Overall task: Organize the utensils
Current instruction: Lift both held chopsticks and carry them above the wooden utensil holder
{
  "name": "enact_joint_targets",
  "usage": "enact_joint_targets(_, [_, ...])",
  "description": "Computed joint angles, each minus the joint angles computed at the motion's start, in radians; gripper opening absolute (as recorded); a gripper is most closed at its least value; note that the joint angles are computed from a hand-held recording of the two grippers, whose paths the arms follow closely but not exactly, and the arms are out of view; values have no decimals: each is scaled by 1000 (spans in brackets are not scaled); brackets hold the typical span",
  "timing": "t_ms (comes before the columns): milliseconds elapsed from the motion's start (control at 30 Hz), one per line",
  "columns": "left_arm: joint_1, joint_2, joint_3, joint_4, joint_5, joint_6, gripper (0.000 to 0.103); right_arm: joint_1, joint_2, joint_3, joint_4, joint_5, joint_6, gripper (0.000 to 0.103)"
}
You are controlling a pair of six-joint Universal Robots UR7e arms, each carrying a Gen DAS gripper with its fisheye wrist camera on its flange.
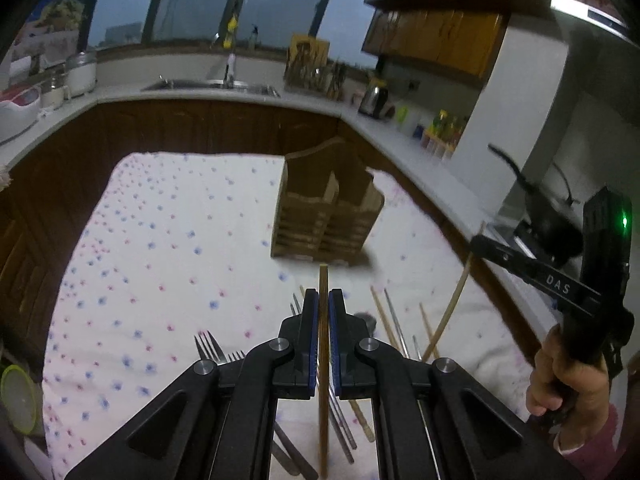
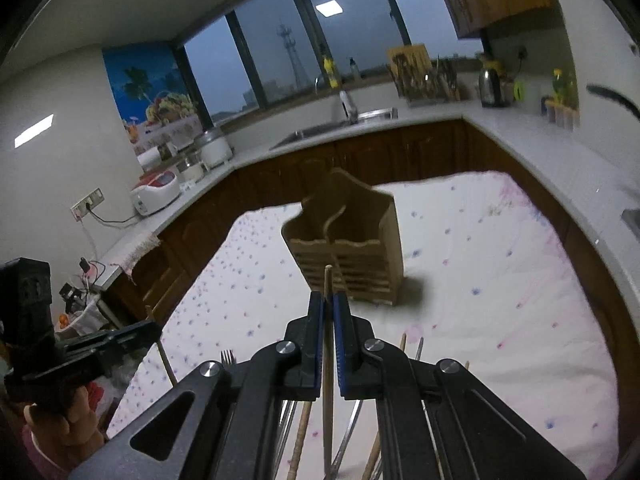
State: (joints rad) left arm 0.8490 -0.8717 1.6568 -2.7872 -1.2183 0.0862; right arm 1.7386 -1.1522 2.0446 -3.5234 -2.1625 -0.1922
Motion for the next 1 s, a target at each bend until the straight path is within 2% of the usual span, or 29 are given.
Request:
enact_joint_targets(167, [-4, -45, 55, -77, -3, -4, 3, 10, -6, 3, -22, -7, -9, 5])
enact_joint_targets(433, [-1, -40, 61, -142, -9, -11, 3, 19, -17, 9, -40, -9, -19, 5])
enact_joint_targets(733, [12, -11, 30, -188, -30, -15, 3, 18, -12, -5, -76, -6, -41, 5])
enact_joint_targets(1000, [27, 48, -52, -255, -56, 13, 3, 11, -2, -83, -100, 15, -81, 5])
